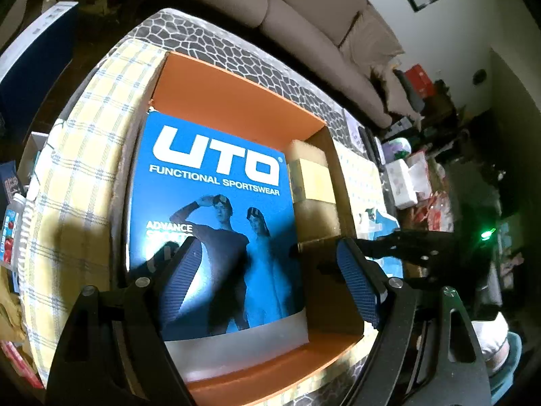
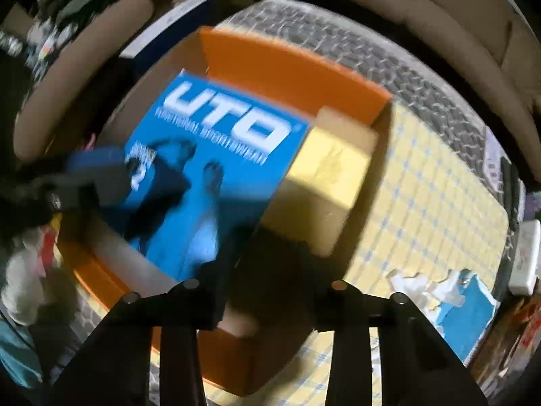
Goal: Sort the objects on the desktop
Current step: 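Open the right gripper to release the sponge pack and withdraw, then move both grippers over the blue mesh UTO pouch on the cloth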
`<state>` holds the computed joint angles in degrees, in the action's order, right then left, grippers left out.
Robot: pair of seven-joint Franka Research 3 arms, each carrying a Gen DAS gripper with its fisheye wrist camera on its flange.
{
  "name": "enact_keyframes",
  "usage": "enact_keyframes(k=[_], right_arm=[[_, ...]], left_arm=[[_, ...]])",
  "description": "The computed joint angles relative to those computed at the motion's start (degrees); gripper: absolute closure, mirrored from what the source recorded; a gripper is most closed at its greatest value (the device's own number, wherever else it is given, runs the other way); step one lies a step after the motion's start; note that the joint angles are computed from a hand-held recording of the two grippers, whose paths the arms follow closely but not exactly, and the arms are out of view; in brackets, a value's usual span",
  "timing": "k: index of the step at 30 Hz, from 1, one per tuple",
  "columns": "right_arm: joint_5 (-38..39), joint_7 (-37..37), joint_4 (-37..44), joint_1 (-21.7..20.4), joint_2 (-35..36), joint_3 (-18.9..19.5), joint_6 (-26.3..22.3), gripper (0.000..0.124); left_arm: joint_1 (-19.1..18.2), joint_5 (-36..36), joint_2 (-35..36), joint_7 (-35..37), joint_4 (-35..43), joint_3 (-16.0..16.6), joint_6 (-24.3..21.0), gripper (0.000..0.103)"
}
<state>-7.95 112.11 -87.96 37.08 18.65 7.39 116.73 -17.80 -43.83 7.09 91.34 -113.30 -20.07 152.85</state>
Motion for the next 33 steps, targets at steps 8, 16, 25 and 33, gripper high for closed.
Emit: enact_keyframes(k=[8, 16, 25, 33], right_arm=[[-1.46, 0.43, 1.66, 0.48, 3.20, -1.05, -0.33, 0.090], [-2.20, 2.58, -0.07, -0.46, 2.59, -2.01, 3.04, 0.090], [-2.72, 4.06, -5.04, -1.03, -0.50, -1.37, 8.43, 0.084], [-8.79, 13.37, -16.24, -1.92, -11.25, -1.03, 20.83, 0.049]], left_arm=[[-0.18, 3.01, 1.37, -1.61, 1.03, -0.33, -1.04, 0.022], [-0.08, 4.50, 1.18, -2.66, 0.74, -0.48, -1.19, 0.022], [-0.59, 8.63, 1.46, -5.57, 1.14, -0.37, -1.26, 0.022], [-0.58, 8.56, 0.87, -7.17, 0.31, -0.58, 0.92, 0.007]])
